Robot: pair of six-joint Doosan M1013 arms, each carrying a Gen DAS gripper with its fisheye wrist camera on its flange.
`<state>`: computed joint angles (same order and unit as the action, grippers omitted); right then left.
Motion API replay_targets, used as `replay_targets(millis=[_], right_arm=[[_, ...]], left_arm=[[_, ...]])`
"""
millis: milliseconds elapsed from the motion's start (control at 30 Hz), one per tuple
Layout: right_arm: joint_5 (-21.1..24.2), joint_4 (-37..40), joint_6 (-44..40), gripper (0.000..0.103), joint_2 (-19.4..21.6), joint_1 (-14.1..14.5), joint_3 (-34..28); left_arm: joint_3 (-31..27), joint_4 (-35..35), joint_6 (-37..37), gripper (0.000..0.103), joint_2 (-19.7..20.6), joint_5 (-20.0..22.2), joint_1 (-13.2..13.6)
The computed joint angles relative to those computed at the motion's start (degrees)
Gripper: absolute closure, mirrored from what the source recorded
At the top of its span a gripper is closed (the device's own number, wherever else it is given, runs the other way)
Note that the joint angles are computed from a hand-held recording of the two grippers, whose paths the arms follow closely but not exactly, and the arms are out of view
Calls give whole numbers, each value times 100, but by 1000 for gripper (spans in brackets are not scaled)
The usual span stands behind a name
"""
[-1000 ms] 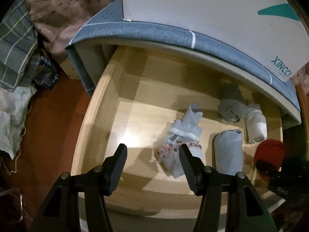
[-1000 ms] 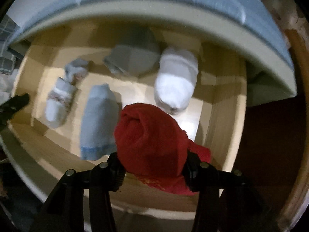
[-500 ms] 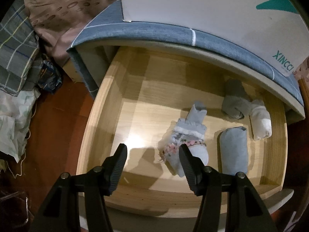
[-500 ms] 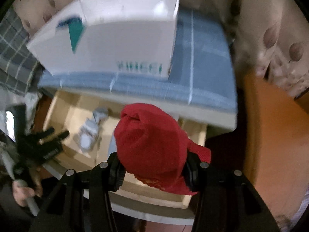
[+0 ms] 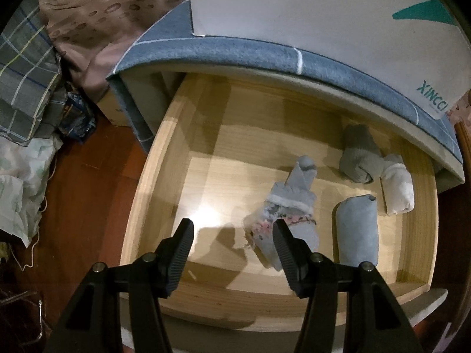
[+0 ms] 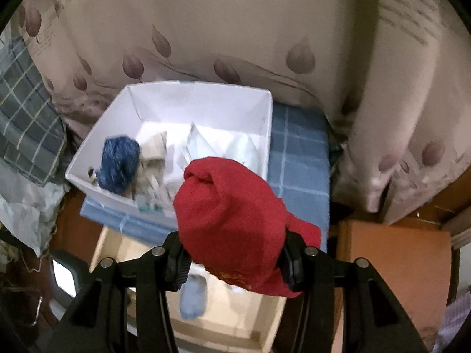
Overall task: Take underwear out of drawer
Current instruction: 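Lift the red underwear with the right tool up into the white box, then open the right tool over the box and return it to the drawer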
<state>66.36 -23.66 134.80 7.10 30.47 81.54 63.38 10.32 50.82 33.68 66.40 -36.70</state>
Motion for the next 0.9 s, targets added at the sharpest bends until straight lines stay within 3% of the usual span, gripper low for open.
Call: replay_targets(millis=[300,500,700,900], right_arm=[[84,111,-413,56,705,-188,-773],[316,411,-544,54,1054,-322,-942],[404,673,-653,46,1164,-414,-898],[467,471,-764,39,1162,-307,-928]], left_arm=[[102,-64,-161,46,-75,-97,83],[107,-30,-156,46,-79,-94,75],[133,-32,-137,46,-96,-154,68],[95,-113,56,46,-66,-138,69]])
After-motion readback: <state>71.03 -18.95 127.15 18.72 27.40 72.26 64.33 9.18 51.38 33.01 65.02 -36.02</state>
